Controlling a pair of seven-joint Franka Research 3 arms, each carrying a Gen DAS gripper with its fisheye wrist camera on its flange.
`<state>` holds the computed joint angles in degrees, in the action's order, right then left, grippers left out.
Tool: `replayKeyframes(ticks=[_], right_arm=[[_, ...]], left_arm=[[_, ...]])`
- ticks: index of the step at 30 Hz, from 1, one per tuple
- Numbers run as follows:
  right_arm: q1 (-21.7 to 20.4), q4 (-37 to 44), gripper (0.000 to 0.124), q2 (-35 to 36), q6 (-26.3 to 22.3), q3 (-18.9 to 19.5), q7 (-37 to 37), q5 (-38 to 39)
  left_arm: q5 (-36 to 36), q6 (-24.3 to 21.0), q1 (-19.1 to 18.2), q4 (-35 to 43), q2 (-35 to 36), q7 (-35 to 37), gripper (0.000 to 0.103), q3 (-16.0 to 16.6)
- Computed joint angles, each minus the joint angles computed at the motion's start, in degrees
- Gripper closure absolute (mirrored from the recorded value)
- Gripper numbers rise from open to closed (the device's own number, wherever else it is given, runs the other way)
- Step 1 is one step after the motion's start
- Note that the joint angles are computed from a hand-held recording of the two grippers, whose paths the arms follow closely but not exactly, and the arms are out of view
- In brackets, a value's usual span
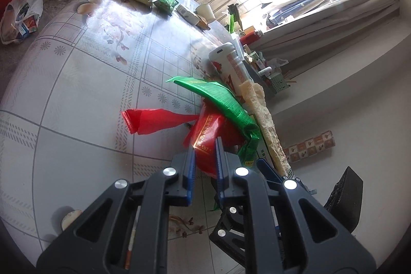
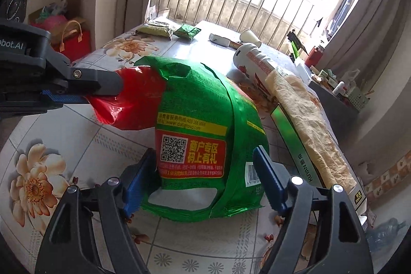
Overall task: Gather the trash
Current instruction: 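Grasp the green printed bag with the right tool while the left tool grasps the red plastic bag, then carry both bags over the blue wastebasket and open both tools to drop them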
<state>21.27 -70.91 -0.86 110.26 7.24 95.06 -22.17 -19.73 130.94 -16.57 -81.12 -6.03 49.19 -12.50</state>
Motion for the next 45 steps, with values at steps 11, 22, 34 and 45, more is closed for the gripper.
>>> replayKeyframes(ticks=[11, 22, 34, 45], right_arm=[[-0.74, -0.76, 0.094, -2.11, -1.72, -0.29, 6.15, 0.34], [-4.91, -3.27, 0.105, -8.53, 1.87, -0.49, 7.36, 9.83], [-8.49, -6.39, 0.106, -14.11, 5.18, -4.37, 4.61, 31.86], [-11.64, -10.08, 0.105, -21.23, 11.69, -6.76, 3.21, 38.05]], left_arm=[[4.27, 1.59, -0.06, -3.01, -3.09, 0.6, 0.091, -0.02], [11.28, 3.02, -0.78, -3.12, -6.58, 0.74, 0.091, -0.79], [19.12, 0.87, -1.13, 2.06, -7.59, 1.89, 0.091, -2.43], [25.77, -1.75, -4.08, 17.54, 0.14, 6.0, 0.091, -6.6]])
